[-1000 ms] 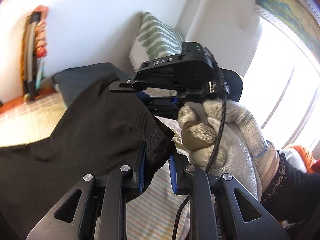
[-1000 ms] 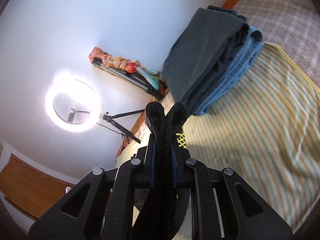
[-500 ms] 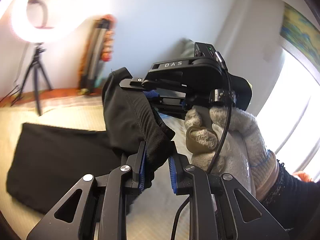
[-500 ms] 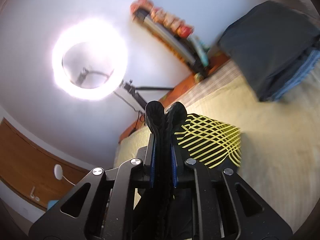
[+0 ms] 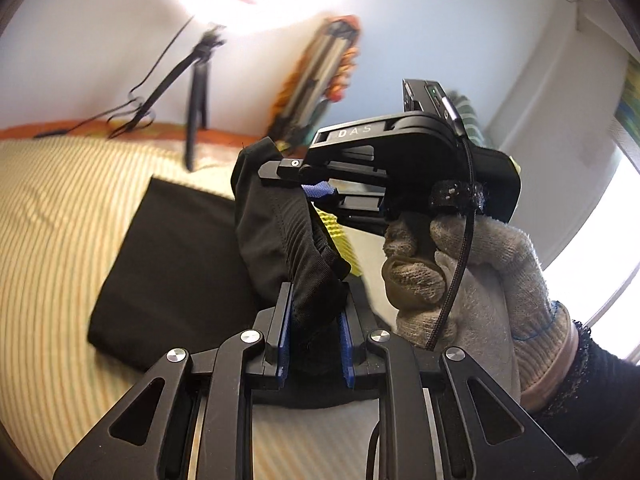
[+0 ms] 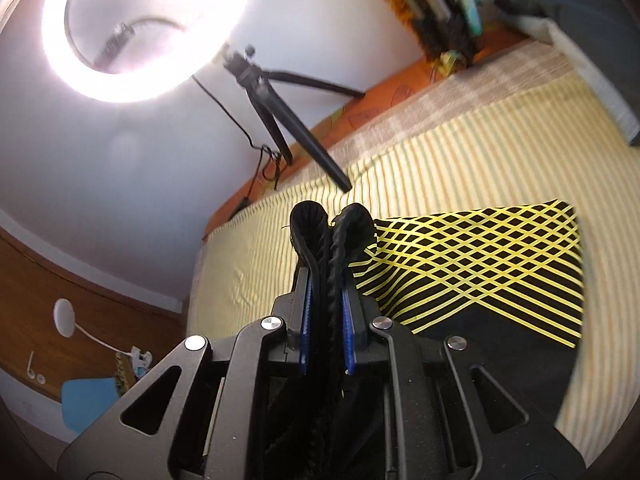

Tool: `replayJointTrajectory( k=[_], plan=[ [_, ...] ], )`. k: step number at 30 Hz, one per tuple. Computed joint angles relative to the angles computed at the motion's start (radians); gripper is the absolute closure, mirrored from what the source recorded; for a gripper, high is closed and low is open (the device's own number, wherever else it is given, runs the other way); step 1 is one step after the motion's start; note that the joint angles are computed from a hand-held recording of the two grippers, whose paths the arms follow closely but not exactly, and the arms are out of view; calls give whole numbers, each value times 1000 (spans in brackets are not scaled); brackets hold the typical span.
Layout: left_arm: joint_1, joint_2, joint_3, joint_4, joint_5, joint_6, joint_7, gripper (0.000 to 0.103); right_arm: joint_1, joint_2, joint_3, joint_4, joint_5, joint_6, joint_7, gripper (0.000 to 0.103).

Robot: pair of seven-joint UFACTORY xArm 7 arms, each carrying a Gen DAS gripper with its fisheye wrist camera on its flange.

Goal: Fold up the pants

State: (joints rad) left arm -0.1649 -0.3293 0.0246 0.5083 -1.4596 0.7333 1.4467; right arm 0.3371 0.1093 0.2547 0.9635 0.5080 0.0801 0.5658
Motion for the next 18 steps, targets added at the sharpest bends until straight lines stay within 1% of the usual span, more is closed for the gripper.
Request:
replayJointTrajectory(
  k=[3,4,9,11,12,13,15,16,17,18],
  plan=[
    [11,51,1,20,-7,-27,24,85,45,74,-48,54,-131,22,99,89],
    [14,67,-2,27,-10,-37,30,85,51,96,-54,72,-157,27,123,89],
    [29,98,-14,38,-6,-92,31,85,49,178,-53,145,-230,57,179,89],
    [38,123,-9,52,6,-92,8,84,48,200,-55,173,-256,76,189,89],
    [42,128,-9,53,8,-98,0,83,45,212,-53,187,-263,86,191,89],
    [44,132,-12,53,10,-110,-3,79,31,223,-38,199,-257,92,178,89],
    [47,139,-14,54,14,-124,-3,78,17,238,-24,219,-252,108,163,88],
    [48,140,-15,55,20,-124,-9,74,1,243,-9,222,-237,110,147,87],
    [47,137,-20,51,28,-143,-22,69,-17,248,11,225,-216,109,125,84],
    [46,139,-21,52,24,-152,-22,61,-55,254,53,228,-171,104,81,82]
  ],
)
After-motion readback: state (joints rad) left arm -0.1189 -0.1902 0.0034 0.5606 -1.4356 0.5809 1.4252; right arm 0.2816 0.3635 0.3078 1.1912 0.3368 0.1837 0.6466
